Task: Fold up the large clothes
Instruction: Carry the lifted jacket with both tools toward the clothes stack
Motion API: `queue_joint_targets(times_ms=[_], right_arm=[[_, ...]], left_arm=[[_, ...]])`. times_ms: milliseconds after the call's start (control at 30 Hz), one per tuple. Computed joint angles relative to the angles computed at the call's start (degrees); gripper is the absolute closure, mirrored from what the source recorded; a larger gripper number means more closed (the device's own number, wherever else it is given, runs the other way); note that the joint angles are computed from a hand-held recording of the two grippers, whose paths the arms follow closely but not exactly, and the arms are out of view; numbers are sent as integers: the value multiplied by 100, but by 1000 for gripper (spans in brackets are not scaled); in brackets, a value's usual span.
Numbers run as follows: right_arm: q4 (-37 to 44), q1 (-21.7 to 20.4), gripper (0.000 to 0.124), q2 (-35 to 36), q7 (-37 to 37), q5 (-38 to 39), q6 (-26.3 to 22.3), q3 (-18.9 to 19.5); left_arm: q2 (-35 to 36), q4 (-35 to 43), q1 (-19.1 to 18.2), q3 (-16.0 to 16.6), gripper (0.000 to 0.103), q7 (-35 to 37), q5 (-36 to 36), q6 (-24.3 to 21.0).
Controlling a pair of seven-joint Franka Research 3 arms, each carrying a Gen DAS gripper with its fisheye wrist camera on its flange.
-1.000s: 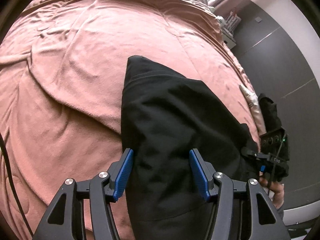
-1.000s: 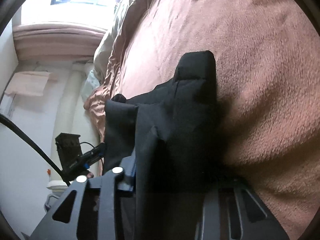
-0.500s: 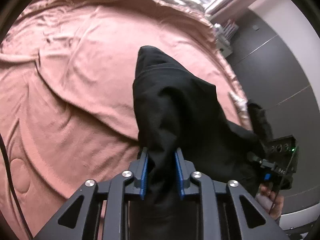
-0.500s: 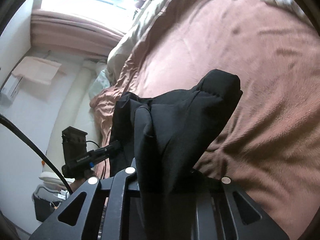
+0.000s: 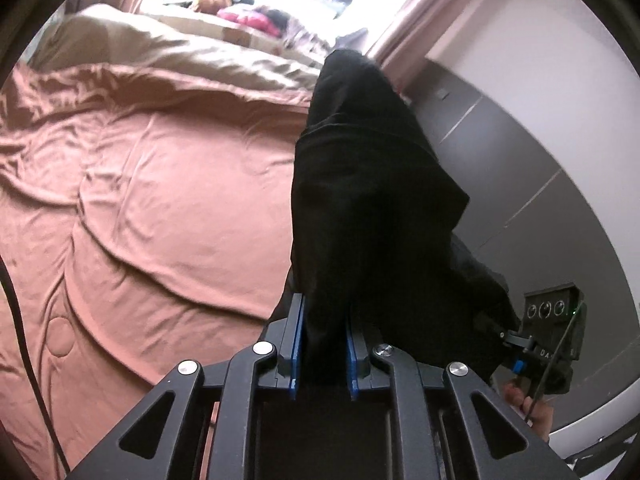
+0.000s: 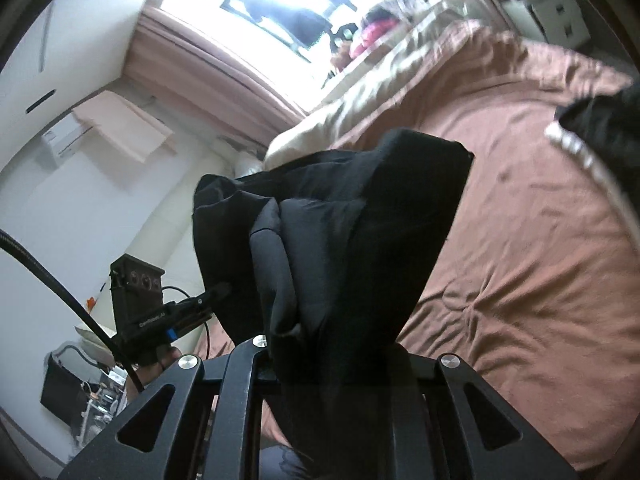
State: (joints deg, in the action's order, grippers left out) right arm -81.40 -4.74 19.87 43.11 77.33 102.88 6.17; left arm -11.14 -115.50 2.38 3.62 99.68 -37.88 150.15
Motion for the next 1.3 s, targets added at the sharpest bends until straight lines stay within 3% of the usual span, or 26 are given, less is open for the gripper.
queue_joint_targets(times_ms=[233,467,667,900,1133,1300], right_arm=[[-575,-444,112,-818,-467,350,-259,-500],[114,-984,113,-769,-404,260,-746,-954],[331,-1368,113,-875,-475,145,-785,-1052],[460,-1539,113,-895,-409,-44,-736,-1132],[631,-1431,113,-960,-212,-385,-442,-1109],[761,-1312,113,-894,46,-643,-77,-1053]], left_arm=[[-99,365,-351,-358,86,-621,486,268],[333,1172,-742,-703,86,-1367,940,370],[1087,2247,-906,-1099,86,-1825,1342,223],[1949,3365,-884,-1524,86,-1969,1470,-91],[2443,3940,-920,-1821,86,-2166,1582,-86],[3070,4721,-983,-1945,86,-2426,1815,-389]])
